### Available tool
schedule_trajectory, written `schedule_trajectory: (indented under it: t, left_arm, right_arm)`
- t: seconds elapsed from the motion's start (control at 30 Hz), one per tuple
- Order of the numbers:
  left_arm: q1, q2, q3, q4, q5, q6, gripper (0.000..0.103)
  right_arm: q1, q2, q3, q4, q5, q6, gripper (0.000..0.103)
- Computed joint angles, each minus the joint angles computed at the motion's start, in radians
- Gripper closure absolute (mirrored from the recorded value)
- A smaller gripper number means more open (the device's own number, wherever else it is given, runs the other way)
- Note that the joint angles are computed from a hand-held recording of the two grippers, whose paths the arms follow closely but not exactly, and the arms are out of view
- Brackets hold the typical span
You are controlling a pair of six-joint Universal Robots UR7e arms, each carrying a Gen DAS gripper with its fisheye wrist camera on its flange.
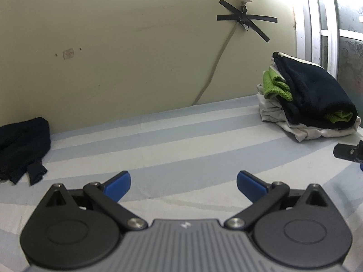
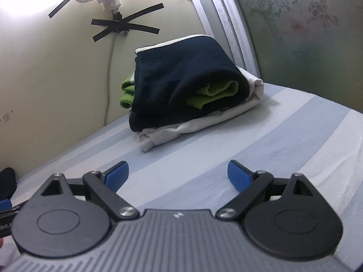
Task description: Fold small clothes
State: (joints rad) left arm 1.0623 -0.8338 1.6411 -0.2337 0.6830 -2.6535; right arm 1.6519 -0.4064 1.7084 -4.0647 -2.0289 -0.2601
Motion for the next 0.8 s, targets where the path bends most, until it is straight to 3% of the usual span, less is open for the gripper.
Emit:
schedule_trajectory:
  t: [0.23, 0.5, 0.8]
  left_arm:
    - [0.016, 0.000, -0.024, 0.092, 0.046, -0.078, 0.000]
    - [0.014, 0.035, -0.071, 0.178, 0.012, -0.125, 0.000]
    - [0.008, 0.037, -0.058, 0.145, -0.003, -0.079, 0.000]
  right_arm:
    - [0.003, 0.002, -0.005, 0.002, -0.009, -0.004, 0.007]
    - [0.002, 0.000, -0.002, 0.003, -0.004, 0.001, 0.007]
    - [-0.002, -0.002, 0.004, -0.002, 0.010, 0.012, 0.007]
